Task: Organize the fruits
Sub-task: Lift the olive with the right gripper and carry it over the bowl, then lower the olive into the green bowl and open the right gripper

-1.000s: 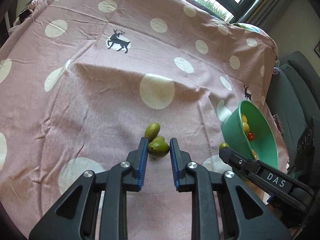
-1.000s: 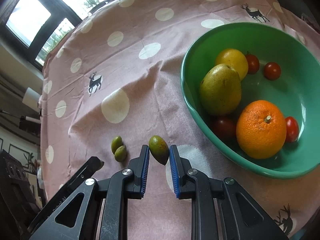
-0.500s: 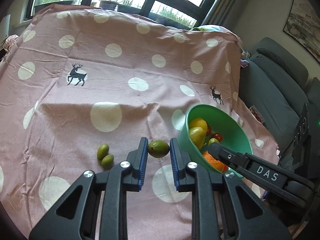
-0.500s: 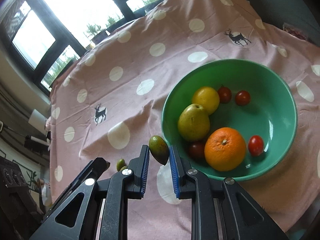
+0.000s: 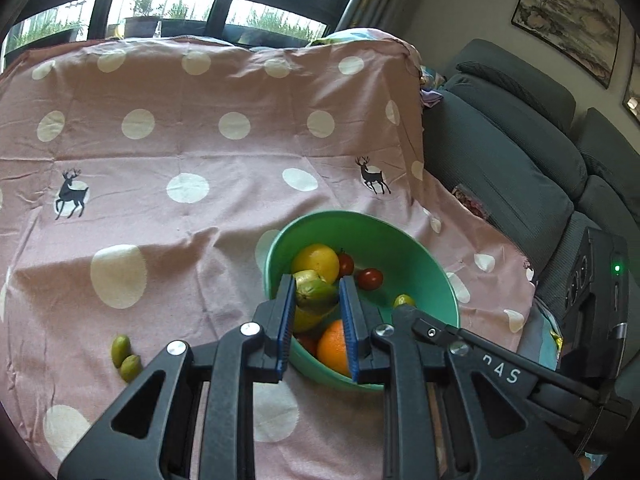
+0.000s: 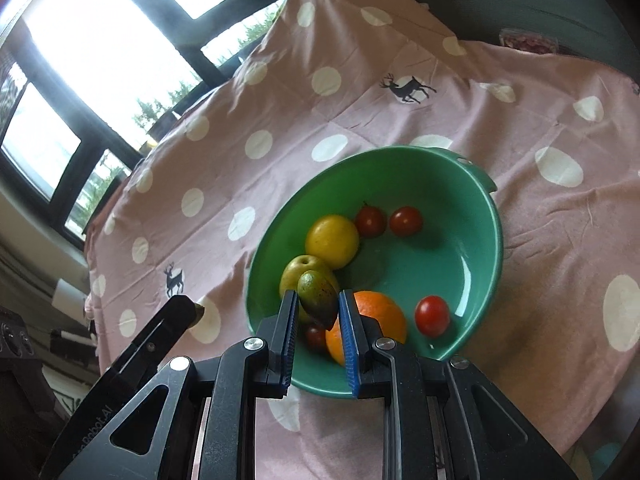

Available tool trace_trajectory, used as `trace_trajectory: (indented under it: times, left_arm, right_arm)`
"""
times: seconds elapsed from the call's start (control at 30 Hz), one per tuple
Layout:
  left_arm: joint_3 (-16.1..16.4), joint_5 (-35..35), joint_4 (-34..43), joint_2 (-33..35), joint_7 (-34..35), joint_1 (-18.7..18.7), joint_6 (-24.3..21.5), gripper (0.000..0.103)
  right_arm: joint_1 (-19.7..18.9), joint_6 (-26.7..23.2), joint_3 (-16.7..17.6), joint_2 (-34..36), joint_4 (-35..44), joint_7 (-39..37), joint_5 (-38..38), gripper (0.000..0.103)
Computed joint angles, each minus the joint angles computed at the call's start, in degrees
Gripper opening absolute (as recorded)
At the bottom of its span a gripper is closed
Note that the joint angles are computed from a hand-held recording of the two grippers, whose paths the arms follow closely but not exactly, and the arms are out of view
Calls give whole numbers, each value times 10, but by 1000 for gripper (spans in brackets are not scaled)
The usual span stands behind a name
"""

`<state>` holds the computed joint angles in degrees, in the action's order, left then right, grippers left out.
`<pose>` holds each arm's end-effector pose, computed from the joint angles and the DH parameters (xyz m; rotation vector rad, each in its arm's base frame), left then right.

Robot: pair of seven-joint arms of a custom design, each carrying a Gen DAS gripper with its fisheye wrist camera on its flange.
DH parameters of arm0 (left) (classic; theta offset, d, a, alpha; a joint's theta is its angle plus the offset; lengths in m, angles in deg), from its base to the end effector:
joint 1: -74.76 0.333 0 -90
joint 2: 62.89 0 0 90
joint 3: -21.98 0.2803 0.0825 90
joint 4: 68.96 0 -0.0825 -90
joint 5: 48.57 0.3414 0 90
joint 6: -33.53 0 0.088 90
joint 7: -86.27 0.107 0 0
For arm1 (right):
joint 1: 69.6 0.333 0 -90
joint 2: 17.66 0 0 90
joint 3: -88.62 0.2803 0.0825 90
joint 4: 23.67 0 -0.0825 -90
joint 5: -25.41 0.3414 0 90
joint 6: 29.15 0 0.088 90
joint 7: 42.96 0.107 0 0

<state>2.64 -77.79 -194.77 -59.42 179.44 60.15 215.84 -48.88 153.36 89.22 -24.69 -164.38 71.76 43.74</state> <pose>0.4799 -0.2655 0.4533 -1.7423 1.9608 -1.2610 0.4639 0.1499 0.4376 -1.2877 1.9107 -0.2484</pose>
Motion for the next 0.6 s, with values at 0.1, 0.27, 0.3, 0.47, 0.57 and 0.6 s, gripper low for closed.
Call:
trace_trajectory:
  times: [0.1,0.27,0.3,0.47,0.57,0.6]
  left_arm:
    - [-26,-40,31,27,31,16,-21,21]
    - [-18,-26,50,48,26,-3,-25,22]
    - [-16,-11,50,51,16,-6,-22,21]
    - [-48,-10,64,67,21,25,-35,22]
    - [-45,-1,71,75,12,23,-42,22]
    - [-48,-2,73,77,14,25,-44,22]
  right_arm:
    - [-52,-9,33,-3,-8,56,-50,22]
    - [-2,-6,-15,2,-8,7,9,22]
    - [-12,-6,-8,1,-11,13,3,22]
    - [-25,-7,-2,2,-14,30,-7,22]
    - [-14,-9,-13,5,-13,14,12,22]
    - [-16,-8,-11,5,-13,15,14,22]
